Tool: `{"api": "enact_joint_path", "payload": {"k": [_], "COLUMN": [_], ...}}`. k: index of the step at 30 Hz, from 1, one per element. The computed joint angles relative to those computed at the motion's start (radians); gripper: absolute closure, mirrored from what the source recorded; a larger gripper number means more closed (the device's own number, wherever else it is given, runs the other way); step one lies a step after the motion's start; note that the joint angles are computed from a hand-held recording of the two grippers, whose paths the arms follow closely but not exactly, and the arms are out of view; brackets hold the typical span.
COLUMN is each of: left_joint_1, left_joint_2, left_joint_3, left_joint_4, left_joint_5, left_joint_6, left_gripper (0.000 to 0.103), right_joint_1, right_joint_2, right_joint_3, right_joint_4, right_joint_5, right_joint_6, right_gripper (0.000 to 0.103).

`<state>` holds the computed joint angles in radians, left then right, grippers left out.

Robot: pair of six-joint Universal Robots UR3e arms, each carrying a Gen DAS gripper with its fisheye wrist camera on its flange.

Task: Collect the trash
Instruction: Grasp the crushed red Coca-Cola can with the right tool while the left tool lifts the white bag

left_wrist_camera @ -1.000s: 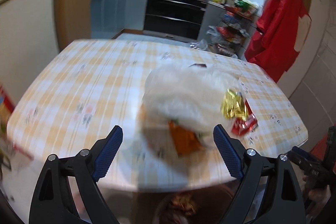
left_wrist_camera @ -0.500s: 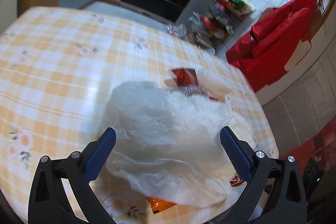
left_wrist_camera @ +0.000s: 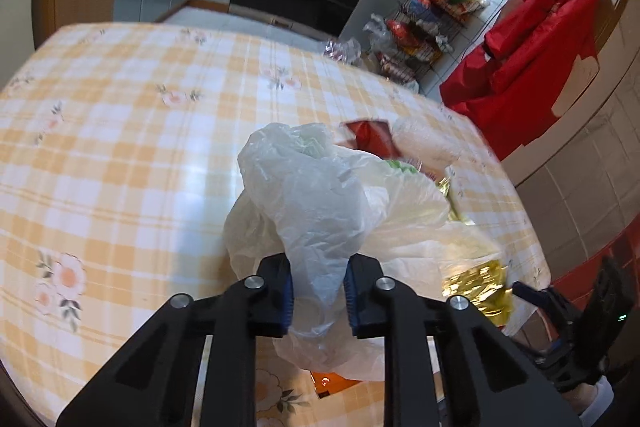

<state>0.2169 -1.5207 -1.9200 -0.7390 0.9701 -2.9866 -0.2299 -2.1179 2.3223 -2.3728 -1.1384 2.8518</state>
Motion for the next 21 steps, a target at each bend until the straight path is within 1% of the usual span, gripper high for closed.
{"api": "enact_joint_path", "payload": {"k": [6,8,12,14,18,21], "left_joint_1": [0.057,0.065,0.093,0.092,0.061,0.073], "left_joint_2": [0.105,0.135,0.188,0.199,0.211,0.235], "left_joint_3": [0.015,0.029,0.058,0.076,0.113,0.107], "left_joint_4": [-0.07,-0.09,-0.136,-0.141,-0.099,-0.079], "left_joint_5": [-0.079,-0.102,-0.186,-0.209,-0.215,-0.209], "left_joint_6": [0.003,0.001,-0.013,-0.025,-0.074,-0.099], "left_gripper": [0.087,0.087,0.088,0.088,0.088,0.088], "right_joint_1": [0.108,0.109,0.097,0.101,0.11,0.096], "right_joint_2": [0.146,0.177,0.216,0.248,0.297,0.318], "right_joint_3": [-0.051,-0.058,-0.06,-0.067,-0.078,-0.08], "right_joint_4": [-0.103,-0.114,-0.128,-0.14,-0.165,-0.168], "right_joint_5": [-0.078,-0.078,-0.064,-0.064,-0.063,-0.043], "right_joint_6": [0.035,0.054,0.08,0.091,0.107,0.125], "right_gripper": [0.006,0.006,0.006,0.006,0.007,0.007]}}
